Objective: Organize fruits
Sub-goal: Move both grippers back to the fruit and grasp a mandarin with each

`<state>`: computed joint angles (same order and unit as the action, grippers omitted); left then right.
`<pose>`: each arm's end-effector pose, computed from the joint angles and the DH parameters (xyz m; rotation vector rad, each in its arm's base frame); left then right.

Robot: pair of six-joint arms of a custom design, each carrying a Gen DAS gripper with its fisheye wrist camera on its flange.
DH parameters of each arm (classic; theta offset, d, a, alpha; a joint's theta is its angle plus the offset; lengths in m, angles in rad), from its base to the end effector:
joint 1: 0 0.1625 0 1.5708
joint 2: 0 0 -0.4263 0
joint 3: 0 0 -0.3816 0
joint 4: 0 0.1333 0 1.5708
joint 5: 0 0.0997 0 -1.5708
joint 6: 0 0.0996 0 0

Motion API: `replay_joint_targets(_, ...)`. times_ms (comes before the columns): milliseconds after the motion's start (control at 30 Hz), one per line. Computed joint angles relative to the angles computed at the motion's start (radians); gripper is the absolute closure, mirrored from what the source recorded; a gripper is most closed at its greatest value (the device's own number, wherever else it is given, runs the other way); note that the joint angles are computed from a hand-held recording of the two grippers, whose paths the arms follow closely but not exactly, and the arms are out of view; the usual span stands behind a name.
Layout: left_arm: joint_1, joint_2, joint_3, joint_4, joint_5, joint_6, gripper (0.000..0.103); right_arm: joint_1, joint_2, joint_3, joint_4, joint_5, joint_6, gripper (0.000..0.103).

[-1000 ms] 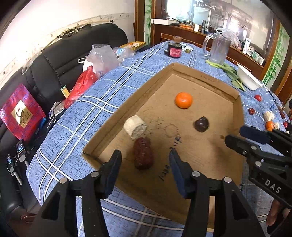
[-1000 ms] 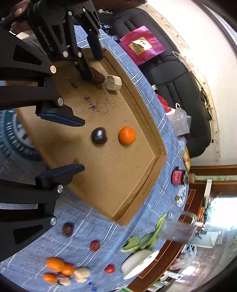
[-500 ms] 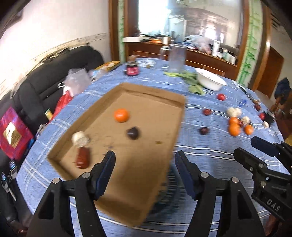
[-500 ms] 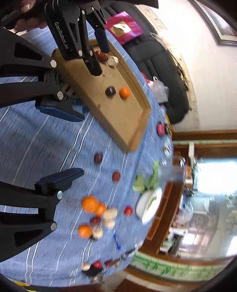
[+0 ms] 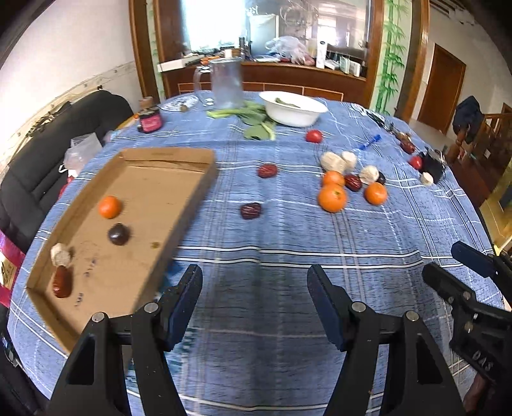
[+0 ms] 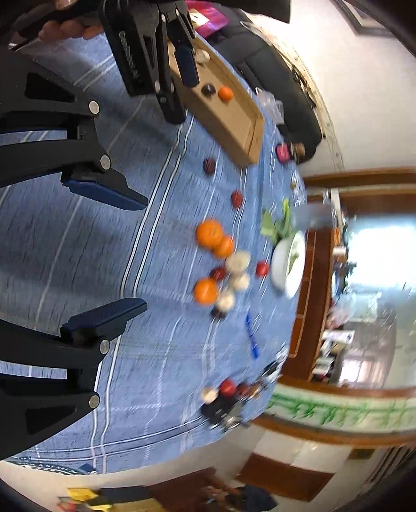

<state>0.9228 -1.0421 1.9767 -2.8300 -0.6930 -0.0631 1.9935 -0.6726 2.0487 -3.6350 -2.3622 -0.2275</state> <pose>-0.1685 -0.5704 0.1951 0.4987 2.2755 -0.7361 0.2739 -0.4566 0.0629 0.4033 -2.2607 0.9023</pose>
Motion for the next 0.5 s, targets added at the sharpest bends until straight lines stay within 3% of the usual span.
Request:
replay_joint_targets(200, 0.003, 0.056, -0.084, 0.127, -0.006, -0.105, 0.036, -0.097, -0.062, -0.006, 0.040, 0.080, -0.026, 0.042)
replay_joint_targets(367, 0.001, 0.128, -0.198, 0.169, 0.055, -0.137, 0.036, -0.169, -0.056, -0.114, 0.165, 0.171, -0.064, 0.042)
replay_joint_targets(433, 0.007, 0.154, -0.252, 0.216, 0.040, -0.132, 0.030, -0.191, -0.037, -0.167, 0.224, 0.194, -0.068, 0.042)
replay_joint_targets(500, 0.010, 0.176, -0.290, 0.277, 0.041, -0.128, 0.030, -0.205, -0.017, -0.210, 0.266, 0.207, -0.078, 0.042)
